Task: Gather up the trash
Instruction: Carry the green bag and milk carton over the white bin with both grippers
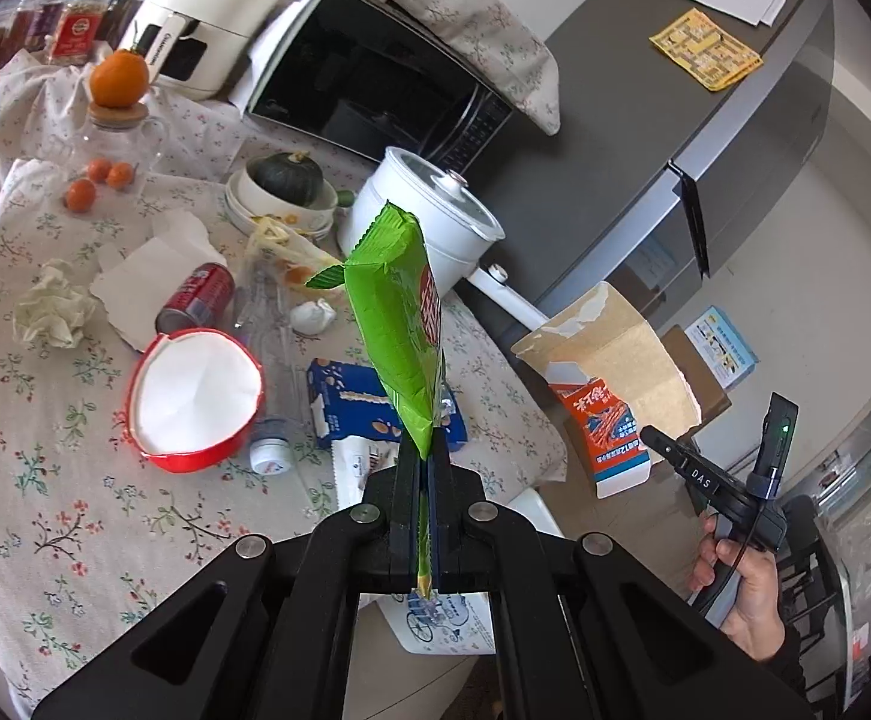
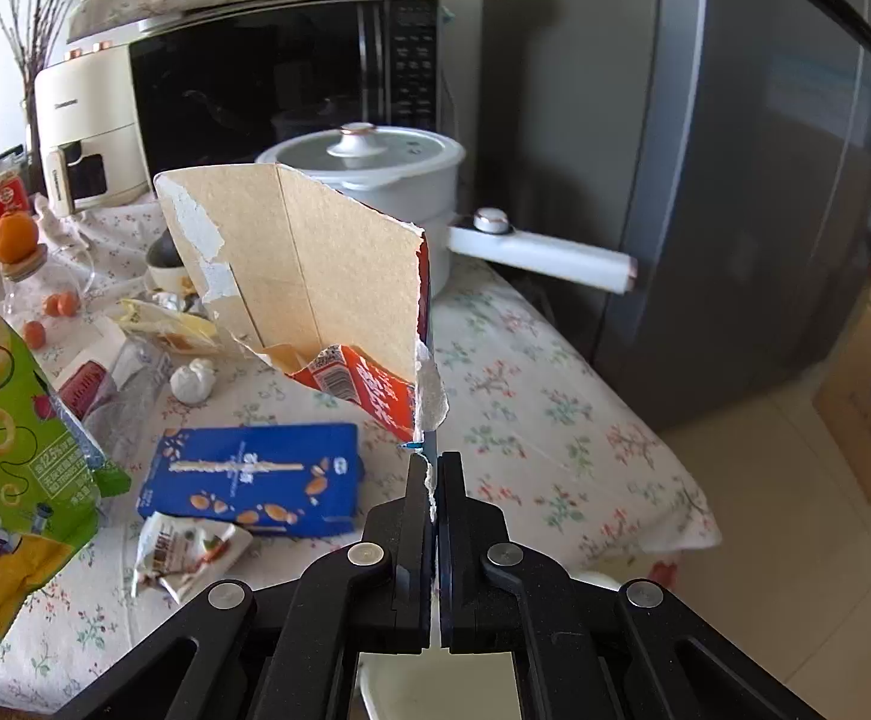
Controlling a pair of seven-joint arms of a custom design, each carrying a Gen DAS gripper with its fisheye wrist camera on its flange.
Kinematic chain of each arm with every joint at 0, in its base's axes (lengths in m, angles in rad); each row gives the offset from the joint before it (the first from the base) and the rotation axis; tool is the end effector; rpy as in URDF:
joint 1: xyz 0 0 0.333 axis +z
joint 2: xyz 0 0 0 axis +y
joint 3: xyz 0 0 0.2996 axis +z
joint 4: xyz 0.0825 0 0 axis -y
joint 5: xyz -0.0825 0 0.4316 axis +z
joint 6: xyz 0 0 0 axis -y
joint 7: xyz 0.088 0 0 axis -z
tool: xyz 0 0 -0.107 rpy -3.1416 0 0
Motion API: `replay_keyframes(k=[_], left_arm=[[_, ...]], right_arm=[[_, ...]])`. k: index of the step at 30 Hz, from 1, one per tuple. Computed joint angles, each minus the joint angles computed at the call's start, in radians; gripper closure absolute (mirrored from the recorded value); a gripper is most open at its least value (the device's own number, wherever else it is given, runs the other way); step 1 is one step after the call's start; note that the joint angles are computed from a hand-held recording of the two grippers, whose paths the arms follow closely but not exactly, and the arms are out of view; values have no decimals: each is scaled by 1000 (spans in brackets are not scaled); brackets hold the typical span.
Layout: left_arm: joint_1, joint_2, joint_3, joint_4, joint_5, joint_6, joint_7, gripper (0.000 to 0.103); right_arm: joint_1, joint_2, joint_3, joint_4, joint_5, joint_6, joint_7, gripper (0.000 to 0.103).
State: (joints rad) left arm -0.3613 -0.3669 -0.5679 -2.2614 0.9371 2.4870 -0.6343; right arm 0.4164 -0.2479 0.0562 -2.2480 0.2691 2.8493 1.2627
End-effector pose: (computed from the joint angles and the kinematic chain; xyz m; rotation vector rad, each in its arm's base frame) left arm 0.3110 -0.4522 0.5086 -2.1992 1.1331 -1.2990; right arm 0.5140 0.2488 0.5326 -2.0471 1.1298 -0.5200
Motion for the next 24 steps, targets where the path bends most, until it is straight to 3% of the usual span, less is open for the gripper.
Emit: replay_keyframes(k=[3, 12, 24], left_arm=[[1, 125, -3, 102, 42, 12, 60, 102], [-114, 474, 72, 400, 108, 16, 234, 102], [-274, 850, 189, 771, -4, -9, 526, 102]], right_arm=[[-16, -31, -36, -34, 30, -54, -13, 103], [-82, -46, -93, -79, 113, -254, -69, 103], [-184, 22, -67, -49, 39, -373, 4, 103]])
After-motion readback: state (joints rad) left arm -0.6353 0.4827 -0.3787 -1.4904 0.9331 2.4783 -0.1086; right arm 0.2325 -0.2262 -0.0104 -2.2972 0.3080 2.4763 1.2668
